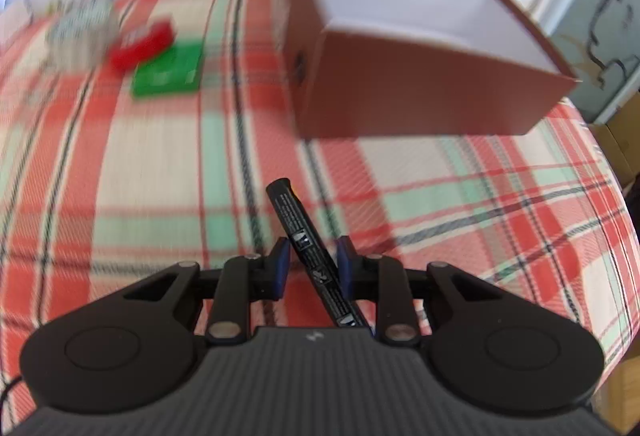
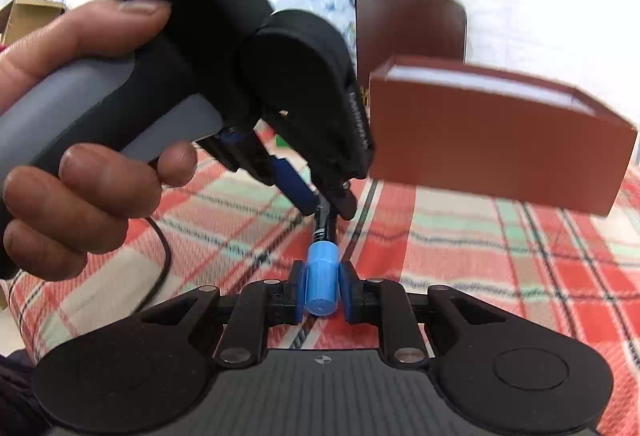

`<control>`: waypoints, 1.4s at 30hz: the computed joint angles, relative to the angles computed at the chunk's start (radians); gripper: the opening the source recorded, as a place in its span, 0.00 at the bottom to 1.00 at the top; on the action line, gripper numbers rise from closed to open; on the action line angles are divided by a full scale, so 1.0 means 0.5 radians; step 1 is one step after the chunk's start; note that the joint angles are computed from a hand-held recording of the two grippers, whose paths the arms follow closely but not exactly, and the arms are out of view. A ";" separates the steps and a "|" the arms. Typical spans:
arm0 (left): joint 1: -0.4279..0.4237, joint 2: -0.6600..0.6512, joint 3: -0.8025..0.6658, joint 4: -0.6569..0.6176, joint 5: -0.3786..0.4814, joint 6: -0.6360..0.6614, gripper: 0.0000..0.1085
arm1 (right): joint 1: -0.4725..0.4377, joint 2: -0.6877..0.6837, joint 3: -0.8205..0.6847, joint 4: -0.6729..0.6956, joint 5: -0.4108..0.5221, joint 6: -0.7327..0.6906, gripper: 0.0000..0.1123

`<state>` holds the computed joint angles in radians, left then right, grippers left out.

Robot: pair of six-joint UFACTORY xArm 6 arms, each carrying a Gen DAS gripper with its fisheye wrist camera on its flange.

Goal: Organize objects
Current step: 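Carry the marker into the brown box with the right gripper while the left gripper grips it too, then open both grippers and withdraw them from the brown box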

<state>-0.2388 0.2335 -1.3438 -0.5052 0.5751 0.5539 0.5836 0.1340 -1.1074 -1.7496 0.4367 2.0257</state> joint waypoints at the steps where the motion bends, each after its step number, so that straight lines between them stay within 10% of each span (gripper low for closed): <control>1: -0.010 -0.015 -0.018 -0.023 -0.012 0.039 0.24 | 0.002 -0.014 0.004 -0.052 0.027 0.060 0.17; 14: -0.153 0.428 -1.115 -0.301 0.151 0.208 0.19 | -0.237 0.069 -0.385 -0.434 0.331 0.359 0.16; 20: -0.234 0.904 -1.787 -0.046 0.279 0.041 0.19 | -0.388 0.351 -0.722 -0.220 0.311 0.124 0.19; 23: -0.272 1.168 -2.062 0.322 0.231 -0.162 0.40 | -0.458 0.536 -0.893 0.061 0.229 -0.129 0.39; 26: -0.236 1.362 -2.319 0.383 0.401 -0.263 0.42 | -0.432 0.514 -0.829 -0.121 0.301 0.036 0.39; 42: -0.167 0.555 -1.039 0.231 -0.076 -0.112 0.51 | -0.283 0.172 -0.423 -0.050 0.505 0.249 0.40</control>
<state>-0.3223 0.5109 -1.8634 -0.3897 0.5373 0.4981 0.4422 0.2201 -1.3187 -1.7744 0.6892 2.1502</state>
